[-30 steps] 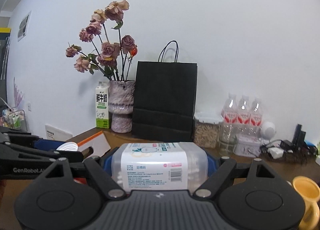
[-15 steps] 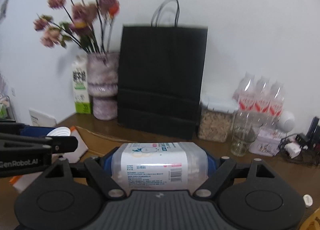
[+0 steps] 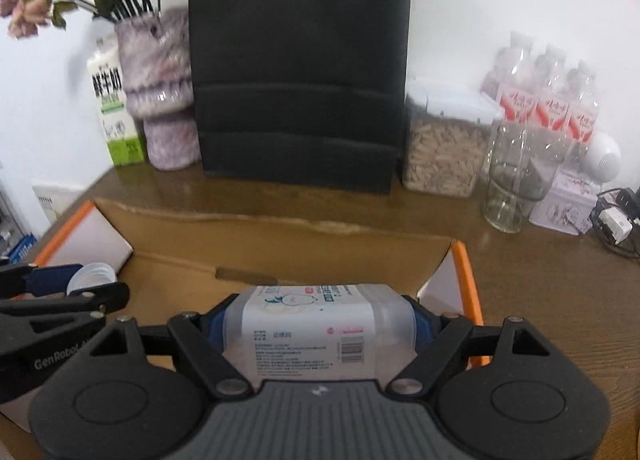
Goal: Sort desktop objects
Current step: 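Carry the cap and wipes pack into the box and open both grippers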
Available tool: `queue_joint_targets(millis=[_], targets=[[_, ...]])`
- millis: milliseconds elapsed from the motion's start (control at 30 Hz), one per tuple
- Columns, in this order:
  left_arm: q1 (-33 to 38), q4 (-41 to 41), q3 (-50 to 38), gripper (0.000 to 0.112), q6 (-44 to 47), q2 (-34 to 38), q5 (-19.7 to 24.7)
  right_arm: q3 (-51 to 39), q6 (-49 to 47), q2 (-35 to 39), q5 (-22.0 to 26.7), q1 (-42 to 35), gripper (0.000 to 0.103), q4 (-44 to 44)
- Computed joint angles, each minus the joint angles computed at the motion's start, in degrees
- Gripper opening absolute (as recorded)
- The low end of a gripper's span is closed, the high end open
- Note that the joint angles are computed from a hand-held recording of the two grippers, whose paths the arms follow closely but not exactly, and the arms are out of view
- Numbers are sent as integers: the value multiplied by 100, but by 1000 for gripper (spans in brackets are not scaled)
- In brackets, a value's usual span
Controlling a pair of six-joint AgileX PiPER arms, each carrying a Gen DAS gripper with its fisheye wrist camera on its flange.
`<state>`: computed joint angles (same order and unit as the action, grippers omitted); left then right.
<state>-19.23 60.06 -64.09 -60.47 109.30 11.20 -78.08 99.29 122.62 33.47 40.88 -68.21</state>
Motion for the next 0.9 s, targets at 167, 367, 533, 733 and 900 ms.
queue_joint_targets(millis=[167, 367, 533, 733, 900], targets=[[-13, -710, -133, 42, 784, 179, 175, -66, -507, 38, -130, -92, 82, 493], [-150, 783, 57, 82, -659, 16, 349, -67, -833, -24, 30, 11, 99, 782], [-105, 1794, 296, 103, -1734, -175, 346, 173, -632, -242, 68, 88, 100, 670], [-54, 2768, 624, 103, -2752, -490, 237, 461, -292, -521, 88, 192, 101, 488], [-16, 3895, 968, 103, -3914, -808, 152, 710, 60, -763, 208, 354, 103, 241]])
